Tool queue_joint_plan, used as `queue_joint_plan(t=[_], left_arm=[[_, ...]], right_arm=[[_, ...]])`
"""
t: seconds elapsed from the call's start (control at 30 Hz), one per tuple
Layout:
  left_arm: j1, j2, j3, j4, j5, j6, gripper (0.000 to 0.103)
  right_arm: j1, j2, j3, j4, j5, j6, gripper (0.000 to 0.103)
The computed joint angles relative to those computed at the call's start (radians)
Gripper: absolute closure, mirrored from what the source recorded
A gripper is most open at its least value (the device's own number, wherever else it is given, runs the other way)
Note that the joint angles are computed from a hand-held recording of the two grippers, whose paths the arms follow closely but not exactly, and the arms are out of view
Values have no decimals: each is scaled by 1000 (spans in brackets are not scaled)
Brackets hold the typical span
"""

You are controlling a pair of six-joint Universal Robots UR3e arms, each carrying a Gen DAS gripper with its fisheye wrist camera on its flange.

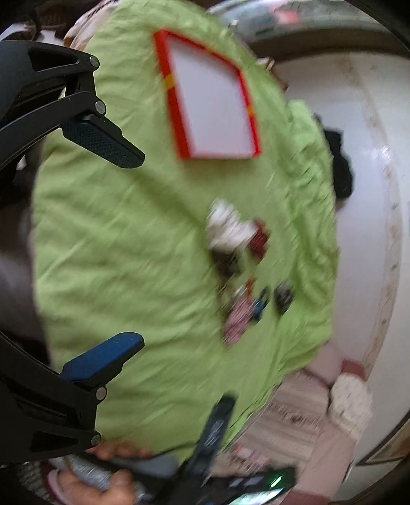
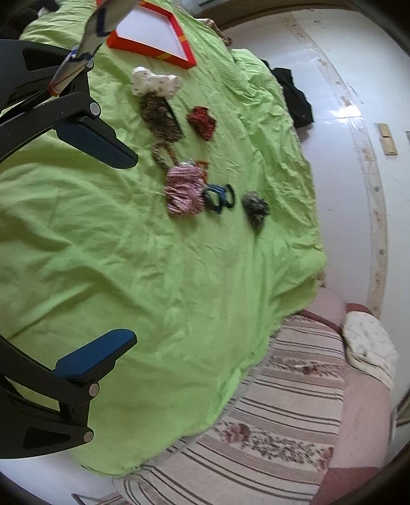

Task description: Organize jewelry

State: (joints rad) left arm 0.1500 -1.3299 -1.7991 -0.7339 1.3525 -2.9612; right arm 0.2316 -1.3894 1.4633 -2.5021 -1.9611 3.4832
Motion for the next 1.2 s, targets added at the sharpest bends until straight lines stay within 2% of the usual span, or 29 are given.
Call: queue_joint_plan(t=[0.1, 0.17, 0.27, 0.37, 0.47, 0.57, 0.63, 0.73, 0.8, 0.87, 1.0, 1.1, 1.2], left_arm=[[2, -44, 26, 125, 111, -4, 0], [7, -67, 55, 149, 163, -2, 0], [71, -35, 55, 141, 126, 4, 0], [125, 6, 58, 140, 87, 18, 0], [152, 7, 104, 105, 42, 33, 0], [162, -50, 196, 49, -18, 45, 0], [154, -126, 279, 13, -51, 50, 0], [121, -255, 406, -35, -44, 37, 0], [102, -343, 492, -84, -38, 23, 0], [89, -416, 550, -112, -46, 2, 0], [84, -529, 627, -171, -119, 8, 2], [57, -617, 689, -193, -127, 20, 8], [23, -699, 766, -209, -91, 20, 8]], right_arm=[[23, 37, -56, -13, -22, -47, 0], [31, 51, -96, 16, -2, -77, 0], [39, 14, -67, -18, 38, -67, 0], [61, -15, -47, -58, 32, -50, 0], [74, -1, -108, -21, 40, -68, 0], [51, 41, -263, 111, 133, -87, 0], [30, 77, -355, 141, 175, -75, 0], [-27, 153, -511, 220, 281, -69, 0], [-78, 244, -646, 298, 372, -92, 4], [-122, 342, -770, 384, 445, -116, 19], [-185, 470, -846, 475, 530, -140, 39], [-215, 528, -831, 475, 583, -140, 42], [-229, 593, -873, 496, 612, -135, 42]])
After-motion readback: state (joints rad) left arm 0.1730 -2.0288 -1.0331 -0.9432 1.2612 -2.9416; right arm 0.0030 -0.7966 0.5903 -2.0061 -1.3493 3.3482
